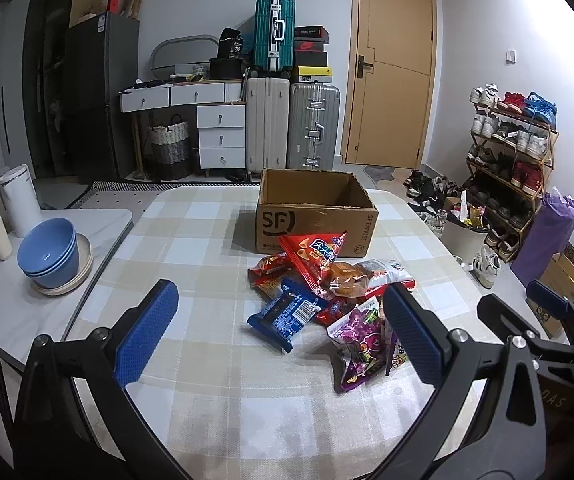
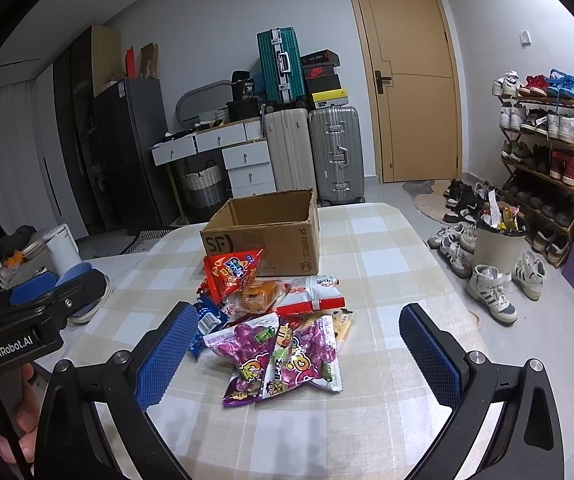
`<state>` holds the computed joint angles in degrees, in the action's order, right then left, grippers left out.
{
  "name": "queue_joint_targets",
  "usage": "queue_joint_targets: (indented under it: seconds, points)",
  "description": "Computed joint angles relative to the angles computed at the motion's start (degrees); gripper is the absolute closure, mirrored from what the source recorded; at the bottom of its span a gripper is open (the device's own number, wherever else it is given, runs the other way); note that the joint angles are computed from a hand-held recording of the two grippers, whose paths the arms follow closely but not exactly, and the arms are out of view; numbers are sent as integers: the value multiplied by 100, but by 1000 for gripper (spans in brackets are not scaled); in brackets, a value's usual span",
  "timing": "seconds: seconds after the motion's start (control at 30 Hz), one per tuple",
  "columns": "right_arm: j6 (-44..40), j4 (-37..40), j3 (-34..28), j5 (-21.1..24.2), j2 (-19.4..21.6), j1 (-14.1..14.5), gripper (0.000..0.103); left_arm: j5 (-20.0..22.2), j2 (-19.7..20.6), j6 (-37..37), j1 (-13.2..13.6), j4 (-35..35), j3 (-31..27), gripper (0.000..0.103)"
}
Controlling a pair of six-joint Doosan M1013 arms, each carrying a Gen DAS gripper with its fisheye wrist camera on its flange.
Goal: Organize snacks
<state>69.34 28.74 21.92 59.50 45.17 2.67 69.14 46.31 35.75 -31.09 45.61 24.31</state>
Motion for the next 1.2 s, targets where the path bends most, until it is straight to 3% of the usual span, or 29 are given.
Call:
queue_joint_targets:
  seconds: [1.2]
  points:
    - [89, -73, -375, 308, 193, -7, 0, -26, 79, 88, 12, -179, -51, 1]
